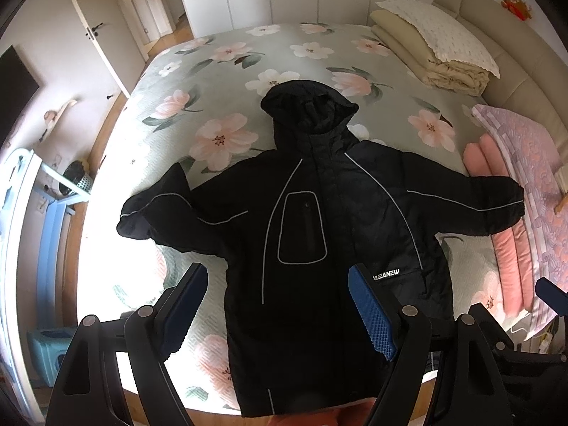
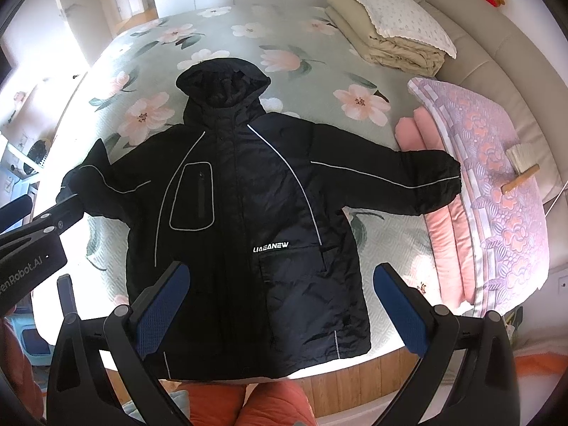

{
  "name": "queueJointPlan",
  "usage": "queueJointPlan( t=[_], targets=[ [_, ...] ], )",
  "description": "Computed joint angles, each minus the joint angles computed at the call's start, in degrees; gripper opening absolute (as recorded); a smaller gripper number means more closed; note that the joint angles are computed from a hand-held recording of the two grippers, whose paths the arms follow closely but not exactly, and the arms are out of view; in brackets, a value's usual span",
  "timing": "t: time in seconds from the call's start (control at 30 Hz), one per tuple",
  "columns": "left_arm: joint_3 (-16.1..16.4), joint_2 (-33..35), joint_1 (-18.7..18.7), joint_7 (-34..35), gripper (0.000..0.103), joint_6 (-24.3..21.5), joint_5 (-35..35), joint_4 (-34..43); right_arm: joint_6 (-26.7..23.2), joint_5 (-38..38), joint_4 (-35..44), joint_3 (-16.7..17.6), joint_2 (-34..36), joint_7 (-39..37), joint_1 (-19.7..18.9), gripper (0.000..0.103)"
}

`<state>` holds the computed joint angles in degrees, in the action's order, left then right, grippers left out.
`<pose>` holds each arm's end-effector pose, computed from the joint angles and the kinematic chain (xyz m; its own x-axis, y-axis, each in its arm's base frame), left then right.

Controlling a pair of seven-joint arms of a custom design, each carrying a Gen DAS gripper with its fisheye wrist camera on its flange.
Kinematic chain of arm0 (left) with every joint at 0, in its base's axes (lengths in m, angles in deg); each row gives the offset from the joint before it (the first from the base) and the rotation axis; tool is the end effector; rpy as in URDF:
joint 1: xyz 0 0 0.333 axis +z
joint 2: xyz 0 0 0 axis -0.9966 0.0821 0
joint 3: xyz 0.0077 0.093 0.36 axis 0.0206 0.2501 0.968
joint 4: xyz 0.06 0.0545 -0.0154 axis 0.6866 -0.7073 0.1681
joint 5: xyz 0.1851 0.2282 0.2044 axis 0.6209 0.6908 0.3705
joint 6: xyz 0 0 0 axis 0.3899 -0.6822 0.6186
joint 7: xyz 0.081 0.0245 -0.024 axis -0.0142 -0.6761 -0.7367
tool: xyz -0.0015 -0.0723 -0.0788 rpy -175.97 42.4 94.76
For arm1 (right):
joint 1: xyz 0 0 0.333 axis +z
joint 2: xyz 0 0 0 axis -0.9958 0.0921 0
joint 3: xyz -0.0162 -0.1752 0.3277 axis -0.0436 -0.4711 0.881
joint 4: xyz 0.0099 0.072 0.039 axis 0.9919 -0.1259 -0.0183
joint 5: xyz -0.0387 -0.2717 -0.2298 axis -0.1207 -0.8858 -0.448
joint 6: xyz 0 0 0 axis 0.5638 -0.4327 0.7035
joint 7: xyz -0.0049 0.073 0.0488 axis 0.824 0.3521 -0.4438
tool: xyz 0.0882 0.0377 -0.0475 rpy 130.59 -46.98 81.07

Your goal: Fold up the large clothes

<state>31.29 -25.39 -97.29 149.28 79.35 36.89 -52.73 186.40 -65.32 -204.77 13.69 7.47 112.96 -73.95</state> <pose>0.4500 -0.1955 0.6736 -0.2242 -0.9729 -0.0566 -0.8942 0.2284 -0.3851 0.3805 0.1590 0.6730 -0.2678 -0.9598 0.0846 -0.9140 0.2253 -0.3373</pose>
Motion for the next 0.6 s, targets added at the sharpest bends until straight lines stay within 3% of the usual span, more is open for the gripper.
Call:
queueJointPlan(
  t=[0.3,0.4,0.6],
  targets=[
    [-0.39,2.69,-0.37,0.36,0.082,-0.06,-1.28,0.71,-2.94,-2.92,-0.98,0.35,-0.48,1.68,-0.56,0.103],
    [-0.33,2.94,-0.98,2.04,0.081,0.22,-4.61,0.60,0.01,-2.26,-3.98,-1.28,-2.28,1.41,-1.24,0.103],
    [-2.54,5.04,-2.53,-0.73,0.081,-1.33,-1.56,2.11,6.08,-3.13,-10.60,-5.13,-6.23,-0.76,-6.09,0.103]
  ],
)
